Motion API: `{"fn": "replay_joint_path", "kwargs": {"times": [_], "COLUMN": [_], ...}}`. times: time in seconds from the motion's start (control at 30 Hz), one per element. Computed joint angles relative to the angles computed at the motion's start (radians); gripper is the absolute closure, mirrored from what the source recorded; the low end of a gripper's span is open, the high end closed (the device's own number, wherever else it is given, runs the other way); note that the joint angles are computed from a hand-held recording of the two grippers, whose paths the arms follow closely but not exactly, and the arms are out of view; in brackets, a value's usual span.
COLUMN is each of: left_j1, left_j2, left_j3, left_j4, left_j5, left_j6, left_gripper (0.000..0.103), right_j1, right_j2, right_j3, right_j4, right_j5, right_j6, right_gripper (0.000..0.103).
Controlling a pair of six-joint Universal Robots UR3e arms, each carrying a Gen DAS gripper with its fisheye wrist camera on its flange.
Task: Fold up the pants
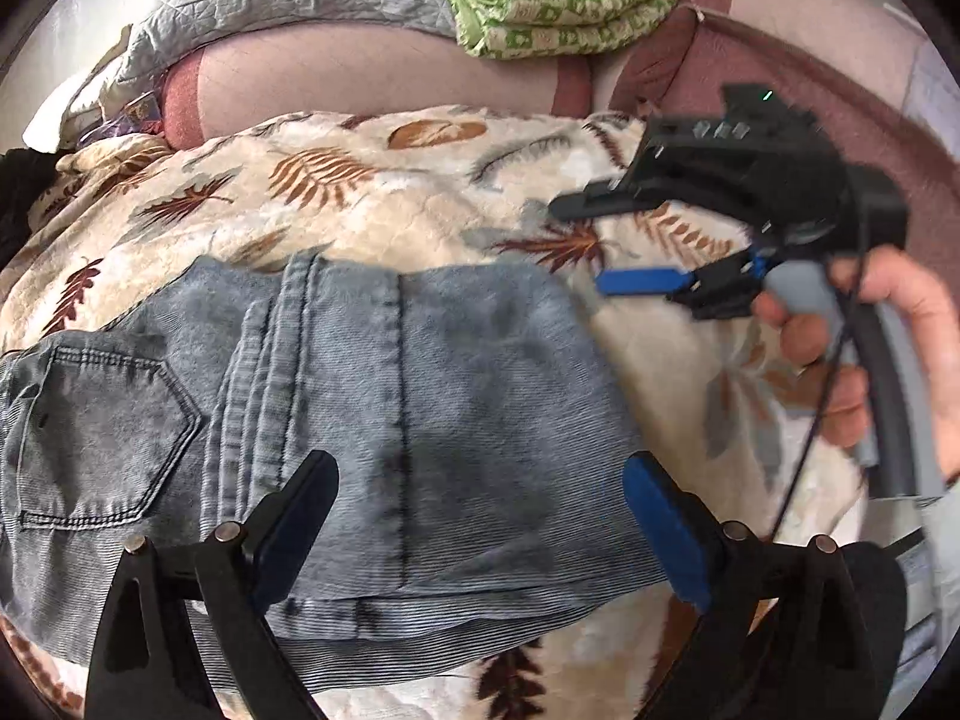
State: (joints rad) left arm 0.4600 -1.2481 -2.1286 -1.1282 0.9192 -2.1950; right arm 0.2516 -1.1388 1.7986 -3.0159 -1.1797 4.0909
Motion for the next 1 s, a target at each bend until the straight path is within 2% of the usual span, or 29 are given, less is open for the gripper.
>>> {"fn": "replay_joint_path", "kwargs": {"times": [0.07, 0.13, 0.23, 0.27, 0.3, 0.43, 0.57, 0.63, 0.67, 0.7, 0.73, 0.77, 0.87, 0.93, 1.0], "left_j1": [-0.012, -0.052, -0.096, -0.101, -0.092, -0.132, -0.155, -0.154, -0.157, -0.147, -0.106, -0.08, 0.039, 0.121, 0.173], "left_j2": [-0.012, -0.06, -0.129, -0.142, -0.127, -0.105, -0.106, -0.095, -0.1, -0.099, -0.067, -0.059, 0.019, 0.07, 0.073], "left_j3": [0.019, 0.035, 0.03, 0.018, -0.008, -0.072, -0.11, -0.122, -0.116, -0.105, -0.095, -0.071, -0.039, -0.038, -0.035], "left_j4": [-0.033, -0.019, 0.023, 0.051, 0.071, 0.192, 0.277, 0.285, 0.285, 0.259, 0.18, 0.114, -0.046, -0.089, -0.09], "left_j5": [-0.047, -0.017, 0.055, 0.068, 0.055, 0.097, 0.115, 0.12, 0.122, 0.113, 0.087, 0.063, -0.025, -0.067, -0.072], "left_j6": [0.007, -0.014, -0.055, -0.069, -0.057, -0.055, -0.07, -0.063, -0.065, -0.051, -0.004, 0.02, 0.105, 0.163, 0.188], "left_gripper": [0.007, 0.007, 0.007, 0.007, 0.007, 0.007, 0.007, 0.007, 0.007, 0.007, 0.007, 0.007, 0.007, 0.007, 0.007], "right_j1": [-0.025, -0.023, -0.024, -0.02, -0.015, 0.03, 0.112, 0.141, 0.135, 0.119, 0.094, 0.075, 0.075, 0.084, 0.113], "right_j2": [0.024, 0.049, 0.088, 0.101, 0.109, 0.105, 0.107, 0.171, 0.191, 0.178, 0.133, 0.084, -0.049, -0.105, -0.116], "right_j3": [0.01, -0.018, -0.08, -0.114, -0.138, -0.253, -0.4, -0.494, -0.479, -0.423, -0.325, -0.232, -0.064, 0.026, 0.077], "right_j4": [0.008, 0.03, 0.104, 0.152, 0.183, 0.331, 0.464, 0.573, 0.562, 0.496, 0.4, 0.307, 0.193, 0.098, -0.005], "right_j5": [0.059, 0.058, 0.063, 0.057, 0.051, -0.054, -0.215, -0.285, -0.271, -0.244, -0.199, -0.173, -0.19, -0.138, -0.098], "right_j6": [-0.013, -0.04, -0.06, -0.075, -0.091, -0.161, -0.238, -0.286, -0.289, -0.253, -0.223, -0.18, -0.13, -0.098, -0.032], "right_gripper": [0.037, 0.043, 0.061, 0.07, 0.075, 0.089, 0.09, 0.09, 0.084, 0.083, 0.083, 0.079, 0.076, 0.076, 0.076]}}
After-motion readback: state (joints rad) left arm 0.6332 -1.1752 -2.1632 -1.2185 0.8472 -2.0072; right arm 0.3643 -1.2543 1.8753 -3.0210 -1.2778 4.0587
